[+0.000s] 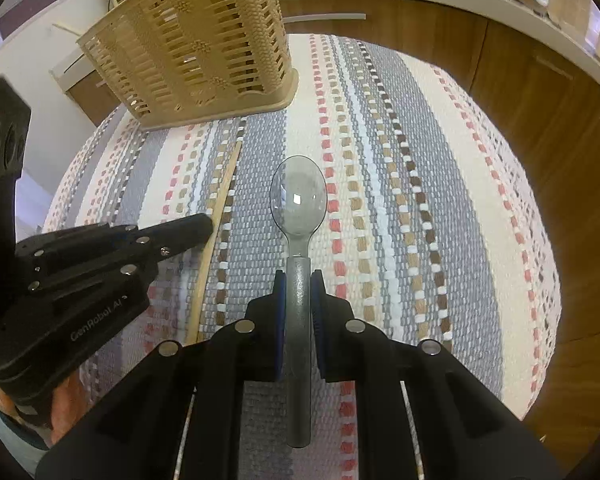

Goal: Organize utensils
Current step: 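Lower both tools to the cloth and grasp a clear spoon with the right tool, then grasp a chopstick with the left tool while the right tool holds the clear spoon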

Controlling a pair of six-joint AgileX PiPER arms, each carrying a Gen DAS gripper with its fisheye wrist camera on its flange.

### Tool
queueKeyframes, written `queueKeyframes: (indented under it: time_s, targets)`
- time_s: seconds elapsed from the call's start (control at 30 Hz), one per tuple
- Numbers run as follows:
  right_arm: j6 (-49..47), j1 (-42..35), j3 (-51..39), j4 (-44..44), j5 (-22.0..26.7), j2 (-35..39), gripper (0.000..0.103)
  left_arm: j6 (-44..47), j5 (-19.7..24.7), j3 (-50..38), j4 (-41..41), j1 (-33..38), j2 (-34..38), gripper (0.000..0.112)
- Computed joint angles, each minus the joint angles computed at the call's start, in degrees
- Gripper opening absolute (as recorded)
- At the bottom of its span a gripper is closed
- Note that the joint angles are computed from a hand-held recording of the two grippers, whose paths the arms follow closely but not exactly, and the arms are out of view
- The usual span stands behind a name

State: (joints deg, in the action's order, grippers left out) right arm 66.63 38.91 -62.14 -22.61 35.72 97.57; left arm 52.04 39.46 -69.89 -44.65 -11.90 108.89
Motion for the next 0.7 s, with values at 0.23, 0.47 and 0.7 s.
queueKeyframes:
  time_s: [0.23,0.47,0.7]
  targets:
    - [-1.1,1.6,-1.7,3.5,3.1,0.4,0.011,7.1,5.0,5.5,-1.3,10.1,-3.7,0.000]
    - [7.4,4.7,-3.4,-4.7,10.0,1.0,0.010,10.0,15.4,0.1,-5.8,13.8,-0.8,0.007]
    - [9.3,3.1,1.1,-5.4,7.7,-2.1,0.010,3.5,5.0,-0.4,-2.1,2.9,-0.8,0.020]
